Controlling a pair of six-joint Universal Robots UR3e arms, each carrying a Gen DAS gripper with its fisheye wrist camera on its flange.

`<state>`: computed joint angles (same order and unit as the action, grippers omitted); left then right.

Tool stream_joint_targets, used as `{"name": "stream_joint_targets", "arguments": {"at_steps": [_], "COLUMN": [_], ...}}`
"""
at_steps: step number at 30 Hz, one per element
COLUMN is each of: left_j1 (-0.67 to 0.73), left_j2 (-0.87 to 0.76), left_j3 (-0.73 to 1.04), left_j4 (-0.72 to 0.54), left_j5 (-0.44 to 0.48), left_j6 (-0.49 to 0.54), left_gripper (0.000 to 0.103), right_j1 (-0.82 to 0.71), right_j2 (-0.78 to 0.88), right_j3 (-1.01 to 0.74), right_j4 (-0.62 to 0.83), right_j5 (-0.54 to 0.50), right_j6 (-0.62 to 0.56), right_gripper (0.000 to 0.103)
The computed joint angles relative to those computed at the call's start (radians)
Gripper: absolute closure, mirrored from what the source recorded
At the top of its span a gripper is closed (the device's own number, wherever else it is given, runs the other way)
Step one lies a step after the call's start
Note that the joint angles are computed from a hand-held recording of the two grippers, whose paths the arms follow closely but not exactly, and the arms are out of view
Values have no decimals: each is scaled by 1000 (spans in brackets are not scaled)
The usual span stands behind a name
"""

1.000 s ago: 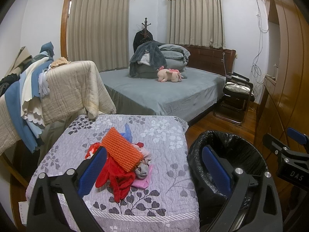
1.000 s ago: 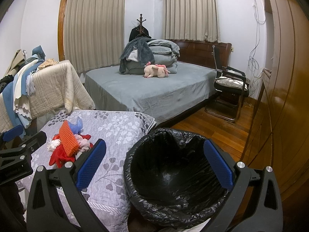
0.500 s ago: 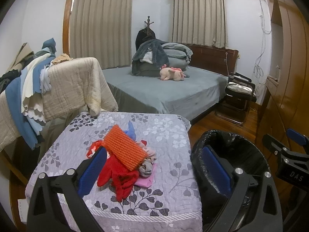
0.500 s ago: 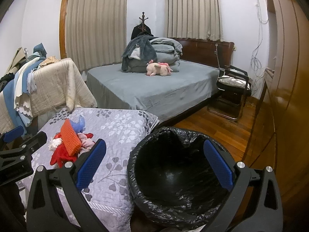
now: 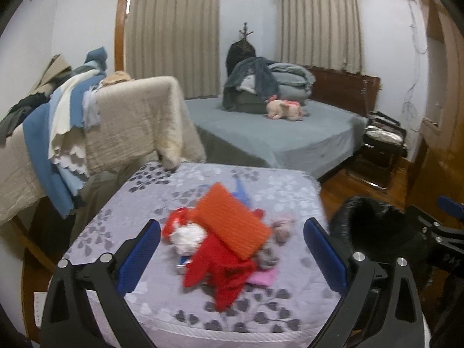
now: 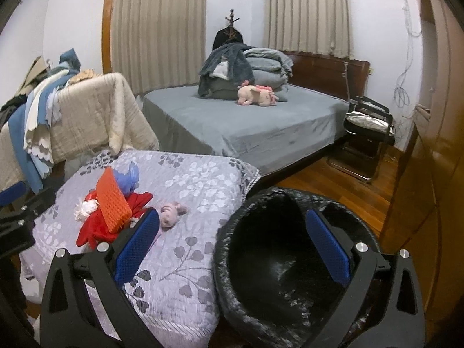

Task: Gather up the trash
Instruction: 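Grasp the pink knotted sock with the right tool while the left tool grasps white tissue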

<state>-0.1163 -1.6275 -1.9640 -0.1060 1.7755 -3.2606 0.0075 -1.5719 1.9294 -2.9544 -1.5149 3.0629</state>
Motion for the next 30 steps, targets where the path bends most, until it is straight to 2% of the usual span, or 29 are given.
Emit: {"name": "stream_joint_targets", "arguments": {"at_steps": [6, 11, 15, 17, 19, 30], "left_j1": [99, 164, 207, 219, 235, 270], "left_j2": [-61, -164, -241, -275, -307, -427], "left_j3": [-35, -23, 0, 14, 29, 102], "left_j4": [91, 167, 188, 193, 192, 181], "left_j5": [-15, -43, -88, -98, -119, -203], "left_j6": [46, 73, 77, 78, 79, 100], "left_gripper": [6, 6, 13, 14, 17, 41], "right_j1": [76, 134, 176, 189, 193, 208], "right_j2": [229, 419, 562, 626, 677, 852], "right_j3": [-161, -345, -487, -563, -625, -844], "right_j4": [-50, -26, -1, 41, 81, 223], "right_j5": [-25, -47, -79, -82, -71, -67], "right_j6": [17, 42, 40, 39, 38, 29], "right_gripper": [5, 5, 9, 18, 22, 30]}}
